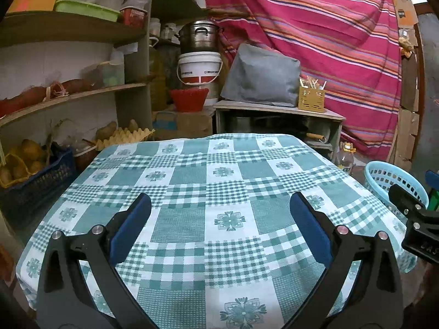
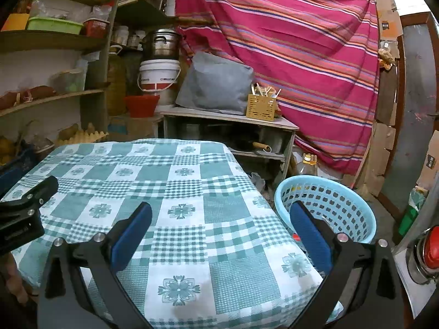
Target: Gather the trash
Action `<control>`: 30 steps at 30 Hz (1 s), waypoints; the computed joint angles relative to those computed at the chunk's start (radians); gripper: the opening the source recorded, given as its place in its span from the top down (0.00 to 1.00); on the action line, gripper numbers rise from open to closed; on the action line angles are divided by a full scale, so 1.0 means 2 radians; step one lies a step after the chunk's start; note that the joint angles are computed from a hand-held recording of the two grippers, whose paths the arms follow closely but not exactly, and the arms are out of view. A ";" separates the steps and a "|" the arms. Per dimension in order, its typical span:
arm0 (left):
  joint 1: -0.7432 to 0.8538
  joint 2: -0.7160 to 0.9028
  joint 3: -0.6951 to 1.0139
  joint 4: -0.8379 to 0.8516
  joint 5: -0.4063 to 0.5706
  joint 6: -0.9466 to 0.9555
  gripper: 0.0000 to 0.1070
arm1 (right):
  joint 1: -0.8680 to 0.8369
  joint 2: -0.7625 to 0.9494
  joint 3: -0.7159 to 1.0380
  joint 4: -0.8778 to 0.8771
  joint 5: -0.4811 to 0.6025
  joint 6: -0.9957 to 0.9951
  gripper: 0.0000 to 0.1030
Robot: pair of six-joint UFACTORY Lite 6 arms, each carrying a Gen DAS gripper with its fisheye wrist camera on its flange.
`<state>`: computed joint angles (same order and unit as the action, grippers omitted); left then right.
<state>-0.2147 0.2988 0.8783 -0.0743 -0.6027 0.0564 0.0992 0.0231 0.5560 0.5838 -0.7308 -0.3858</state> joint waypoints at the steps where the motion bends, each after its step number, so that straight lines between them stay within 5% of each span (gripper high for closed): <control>1: -0.002 0.000 -0.002 -0.003 -0.003 0.004 0.09 | 0.000 -0.002 -0.001 0.001 -0.001 -0.001 0.05; 30: -0.016 0.001 -0.006 -0.026 -0.019 0.021 0.09 | -0.011 -0.012 -0.006 -0.002 0.006 -0.007 0.05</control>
